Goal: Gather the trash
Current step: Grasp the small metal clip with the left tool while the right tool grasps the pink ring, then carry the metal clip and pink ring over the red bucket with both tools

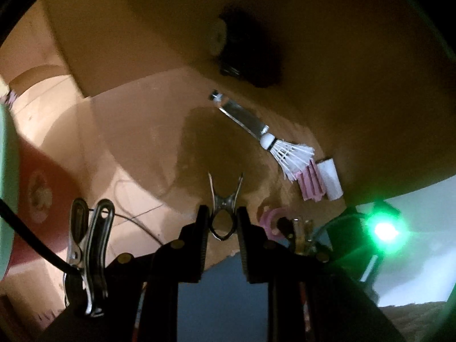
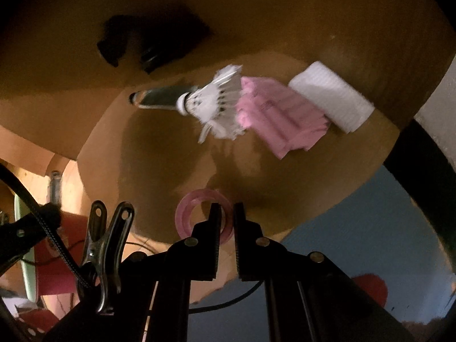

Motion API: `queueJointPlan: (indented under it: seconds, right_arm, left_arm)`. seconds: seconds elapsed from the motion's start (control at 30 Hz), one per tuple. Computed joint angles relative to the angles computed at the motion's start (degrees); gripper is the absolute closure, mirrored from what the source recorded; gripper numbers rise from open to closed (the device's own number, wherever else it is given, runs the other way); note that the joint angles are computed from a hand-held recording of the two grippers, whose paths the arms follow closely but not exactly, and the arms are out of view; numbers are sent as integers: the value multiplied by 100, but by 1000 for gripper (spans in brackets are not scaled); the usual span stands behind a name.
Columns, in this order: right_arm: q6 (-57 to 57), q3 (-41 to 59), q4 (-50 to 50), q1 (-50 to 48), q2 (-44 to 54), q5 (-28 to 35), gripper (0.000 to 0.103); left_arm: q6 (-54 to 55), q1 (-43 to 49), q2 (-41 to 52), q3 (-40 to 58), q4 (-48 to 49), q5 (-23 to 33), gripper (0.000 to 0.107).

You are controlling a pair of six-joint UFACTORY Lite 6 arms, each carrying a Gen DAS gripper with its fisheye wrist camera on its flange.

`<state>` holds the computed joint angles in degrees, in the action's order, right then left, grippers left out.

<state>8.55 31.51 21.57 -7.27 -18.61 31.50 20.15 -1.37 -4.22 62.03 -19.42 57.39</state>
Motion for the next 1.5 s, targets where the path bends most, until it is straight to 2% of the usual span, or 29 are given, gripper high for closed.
queueJointPlan:
  seconds: [0.27, 0.57, 0.77, 0.93, 1.2, 1.4, 1.5]
  right_arm:
    - [1283, 270, -534, 1444, -33, -50, 93]
    - [3023, 1019, -1661, 3093, -109, 265, 93]
    - [3880, 1827, -2473, 4086, 124, 563, 93]
    - [4248, 2618, -2903, 4724, 469, 876, 93]
    - [3089, 4783, -2512, 4858, 1703, 1610, 93]
    - [1633, 7277, -1887, 4815, 3118, 2698, 93]
    - [1333, 8284, -1667, 4814, 3735, 3075, 93]
  left_arm:
    - [436, 1221, -682, 444, -49, 779, 87]
    - [1150, 3148, -547, 1746, -558, 1756, 87]
    - [1499, 4304, 203, 3097, -949, 2464, 87]
    - [1506, 4921, 955, 4154, -939, 2620, 87]
    - [1460, 5496, 2009, 5369, -946, 2748, 87]
    - [1615, 5596, 2373, 5540, -787, 2592, 87]
    - [1817, 5580, 2402, 5366, -720, 2416, 87]
